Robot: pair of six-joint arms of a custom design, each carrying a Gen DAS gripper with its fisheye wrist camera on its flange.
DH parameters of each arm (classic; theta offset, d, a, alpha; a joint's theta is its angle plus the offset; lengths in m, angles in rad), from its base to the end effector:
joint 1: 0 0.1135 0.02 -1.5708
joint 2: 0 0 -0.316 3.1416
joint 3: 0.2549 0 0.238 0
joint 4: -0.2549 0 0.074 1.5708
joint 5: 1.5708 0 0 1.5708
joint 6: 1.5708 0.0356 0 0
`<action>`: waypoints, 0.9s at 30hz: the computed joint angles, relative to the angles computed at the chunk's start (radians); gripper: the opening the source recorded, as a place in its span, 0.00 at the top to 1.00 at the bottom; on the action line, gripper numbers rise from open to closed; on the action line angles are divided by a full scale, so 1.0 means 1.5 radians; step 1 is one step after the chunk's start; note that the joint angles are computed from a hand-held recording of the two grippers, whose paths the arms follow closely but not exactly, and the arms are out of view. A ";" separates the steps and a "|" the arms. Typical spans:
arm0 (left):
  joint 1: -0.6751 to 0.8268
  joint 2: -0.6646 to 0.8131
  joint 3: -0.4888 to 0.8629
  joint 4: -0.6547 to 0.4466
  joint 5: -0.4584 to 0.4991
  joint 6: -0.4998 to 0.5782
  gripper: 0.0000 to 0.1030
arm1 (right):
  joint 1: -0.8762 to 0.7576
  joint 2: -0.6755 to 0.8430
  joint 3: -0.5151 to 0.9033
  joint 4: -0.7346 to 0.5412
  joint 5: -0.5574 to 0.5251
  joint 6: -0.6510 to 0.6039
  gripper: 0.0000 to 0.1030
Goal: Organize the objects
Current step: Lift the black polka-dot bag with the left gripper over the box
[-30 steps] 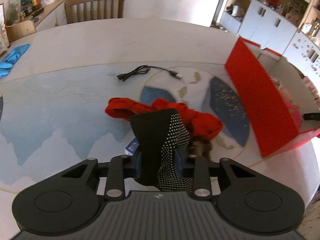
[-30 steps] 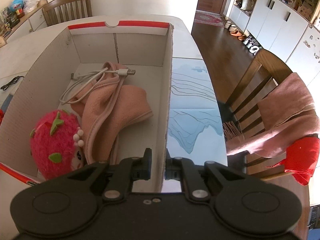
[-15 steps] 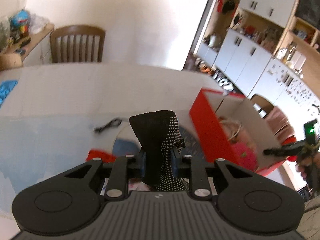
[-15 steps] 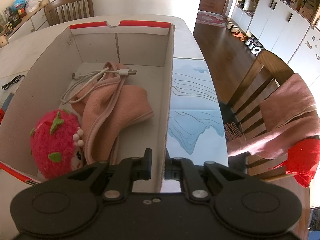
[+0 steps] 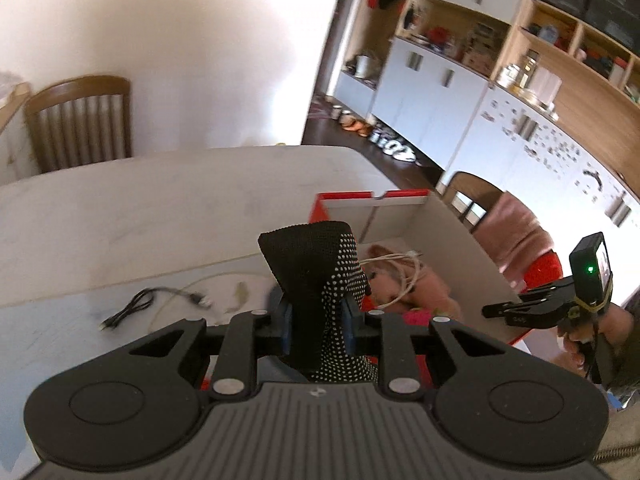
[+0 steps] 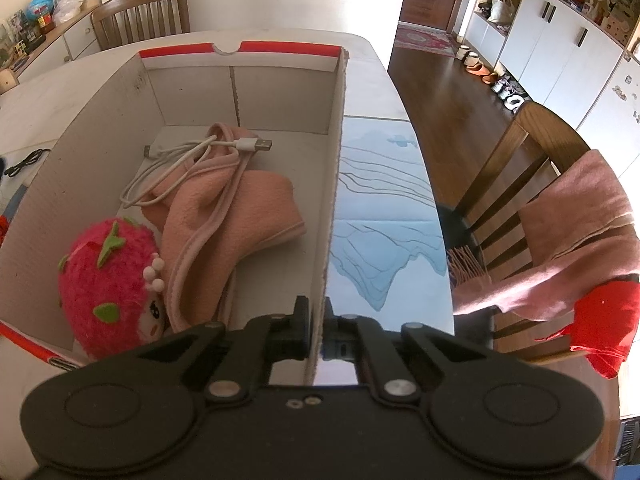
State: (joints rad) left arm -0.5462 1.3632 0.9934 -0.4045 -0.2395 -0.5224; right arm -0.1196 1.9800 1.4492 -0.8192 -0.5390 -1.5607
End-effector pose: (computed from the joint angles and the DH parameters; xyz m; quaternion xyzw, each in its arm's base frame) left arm 0.2342 -0.1325 0.3195 -0.0354 0.9156 -0.1013 0.3874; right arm 0.3970 -0.0293 0.2366 -0.6541 0.7006 0.0975 0.2679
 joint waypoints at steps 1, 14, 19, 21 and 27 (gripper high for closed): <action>0.000 0.016 0.015 0.002 0.006 0.012 0.78 | 0.000 0.000 0.000 0.000 0.000 -0.001 0.97; -0.017 0.270 0.278 -0.004 0.060 0.095 0.78 | -0.001 0.003 0.005 -0.011 -0.001 -0.009 0.96; -0.027 0.366 0.380 -0.035 0.085 0.099 0.78 | 0.000 0.008 0.014 -0.021 -0.001 -0.012 0.96; -0.032 0.400 0.418 -0.046 0.093 0.101 0.78 | 0.000 0.012 0.020 -0.027 -0.001 -0.011 0.96; -0.039 0.490 0.514 -0.086 0.115 0.096 0.78 | -0.001 0.019 0.035 -0.045 -0.001 -0.015 0.95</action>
State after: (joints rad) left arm -0.6044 2.0984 1.7644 -0.5331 -0.0678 -0.3779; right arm -0.1208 2.0080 1.5010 -0.8870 -0.5400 -1.5825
